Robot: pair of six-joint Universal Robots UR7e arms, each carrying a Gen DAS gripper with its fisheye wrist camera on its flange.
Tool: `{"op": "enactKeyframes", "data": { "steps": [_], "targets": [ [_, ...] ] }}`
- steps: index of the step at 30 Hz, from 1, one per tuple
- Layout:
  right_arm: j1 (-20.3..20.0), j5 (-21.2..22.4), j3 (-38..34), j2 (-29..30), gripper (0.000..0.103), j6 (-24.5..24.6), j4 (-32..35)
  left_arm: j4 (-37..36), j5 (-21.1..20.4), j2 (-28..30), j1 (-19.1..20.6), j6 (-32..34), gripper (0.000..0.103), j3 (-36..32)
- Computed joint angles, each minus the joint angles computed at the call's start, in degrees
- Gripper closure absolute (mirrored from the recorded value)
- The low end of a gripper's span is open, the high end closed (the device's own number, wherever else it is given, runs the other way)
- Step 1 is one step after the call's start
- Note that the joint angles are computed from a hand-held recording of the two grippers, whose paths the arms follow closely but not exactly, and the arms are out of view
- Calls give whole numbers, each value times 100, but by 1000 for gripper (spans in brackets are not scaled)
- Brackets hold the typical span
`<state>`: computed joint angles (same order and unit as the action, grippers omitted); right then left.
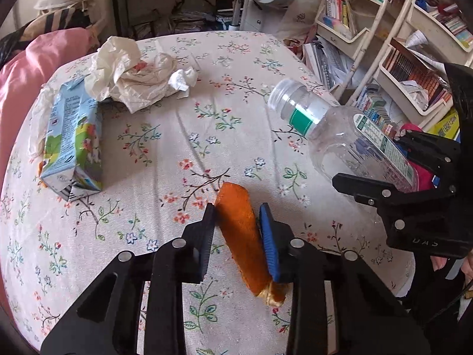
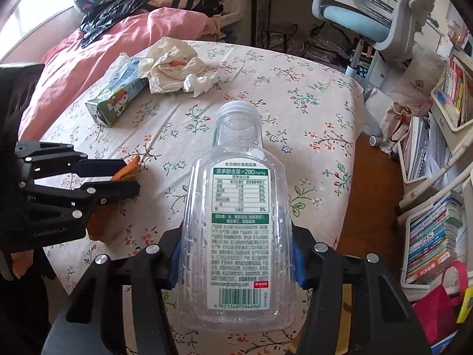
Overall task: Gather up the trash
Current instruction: 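Carry the bottle and peel over the yellow bin and open both tools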
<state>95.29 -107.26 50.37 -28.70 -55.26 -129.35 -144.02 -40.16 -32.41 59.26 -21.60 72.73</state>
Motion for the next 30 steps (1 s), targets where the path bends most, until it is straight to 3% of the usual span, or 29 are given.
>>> {"op": "enactKeyframes", "data": {
  "steps": [5,21,30],
  "targets": [
    [-54,309,42,-69,49,212,27,-319,46,64,-53,442,85,17],
    [-191,725,308,-322,49,258,-38,-900,100,294,-53,540,87,-197],
    [-329,830,444,-512,49,427,-517,-1766,-471,420,-69,1021,87,-351]
  ]
}}
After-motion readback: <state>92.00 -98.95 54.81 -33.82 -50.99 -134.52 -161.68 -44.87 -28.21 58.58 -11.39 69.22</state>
